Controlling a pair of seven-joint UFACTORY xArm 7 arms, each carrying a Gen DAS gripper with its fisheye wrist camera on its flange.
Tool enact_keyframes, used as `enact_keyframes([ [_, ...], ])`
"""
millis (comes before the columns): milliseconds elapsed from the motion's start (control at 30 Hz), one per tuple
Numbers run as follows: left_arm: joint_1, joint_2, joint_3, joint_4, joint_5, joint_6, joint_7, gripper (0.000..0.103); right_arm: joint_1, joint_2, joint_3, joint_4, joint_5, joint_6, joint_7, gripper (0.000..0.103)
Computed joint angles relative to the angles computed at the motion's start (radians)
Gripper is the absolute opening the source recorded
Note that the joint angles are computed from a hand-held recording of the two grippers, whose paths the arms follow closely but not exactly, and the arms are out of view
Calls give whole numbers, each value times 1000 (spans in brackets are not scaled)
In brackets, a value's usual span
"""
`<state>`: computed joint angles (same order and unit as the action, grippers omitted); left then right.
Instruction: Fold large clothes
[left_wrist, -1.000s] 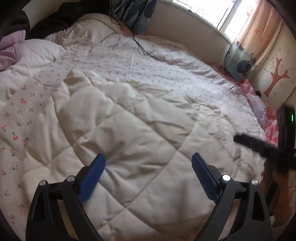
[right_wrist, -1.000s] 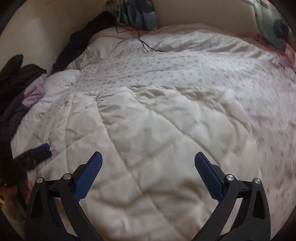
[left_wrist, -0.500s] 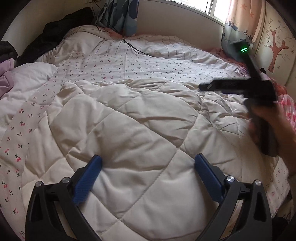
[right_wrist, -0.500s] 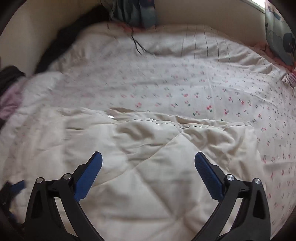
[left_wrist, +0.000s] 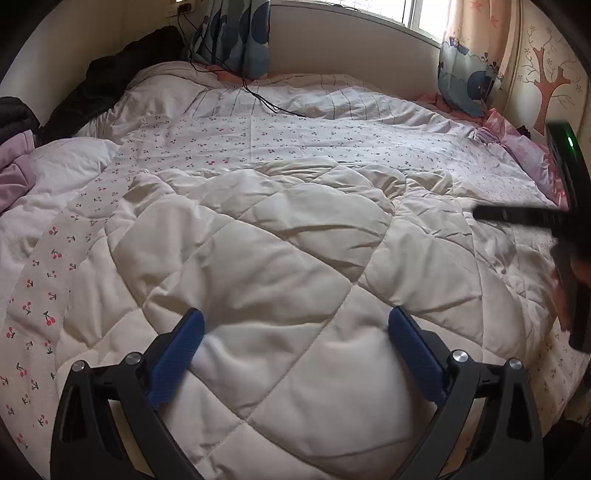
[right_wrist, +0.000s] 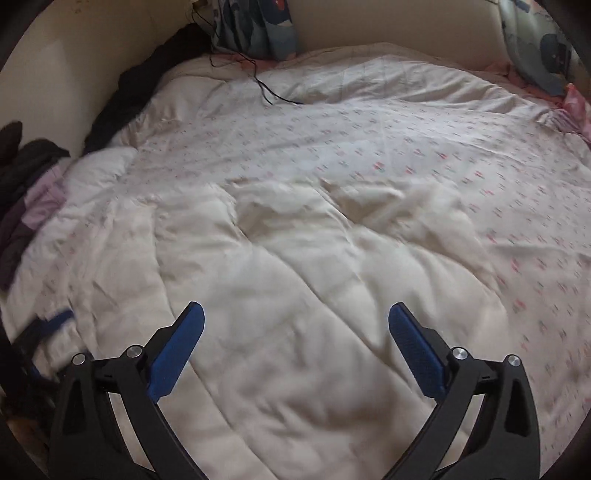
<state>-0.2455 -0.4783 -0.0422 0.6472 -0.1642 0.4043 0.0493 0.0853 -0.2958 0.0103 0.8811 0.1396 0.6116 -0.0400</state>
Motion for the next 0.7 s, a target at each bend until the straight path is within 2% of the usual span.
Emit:
enact_keyframes([
  [33,5,1,-6,-1,7,-3,-4,96,-2,3,-8,-27,4,-6,-11,97],
  [100,5,4,-9,-1,13,-11,-6,96,20,-22,-29,-103,55,-101,-103,97],
  [133,12,6,-18,-3,26,-16,-12,96,24,-30,-31,-110,61,-105,-100,97],
  [233,32,11,-41,-3,62,-25,-39,96,41,-58,-62,-90,139,-31,-114,97],
  [367,7,8,-11,-1,53,-22,-15,96,68,-260,-160,-188,344,28,-168,97],
  [467,-34,3,50,9,-24,-3,32,96,1,-421,-193,-263,361,97,-97,97],
  [567,-43,-4,86,15,-94,0,55,96,-44,-526,-277,-324,397,183,-51,97],
  [633,-21,-6,86,15,-111,-8,45,96,-98,-551,-300,-341,386,249,2,97],
  [700,14,-17,78,9,-116,-26,10,96,-123,-596,-323,-371,405,262,11,97],
])
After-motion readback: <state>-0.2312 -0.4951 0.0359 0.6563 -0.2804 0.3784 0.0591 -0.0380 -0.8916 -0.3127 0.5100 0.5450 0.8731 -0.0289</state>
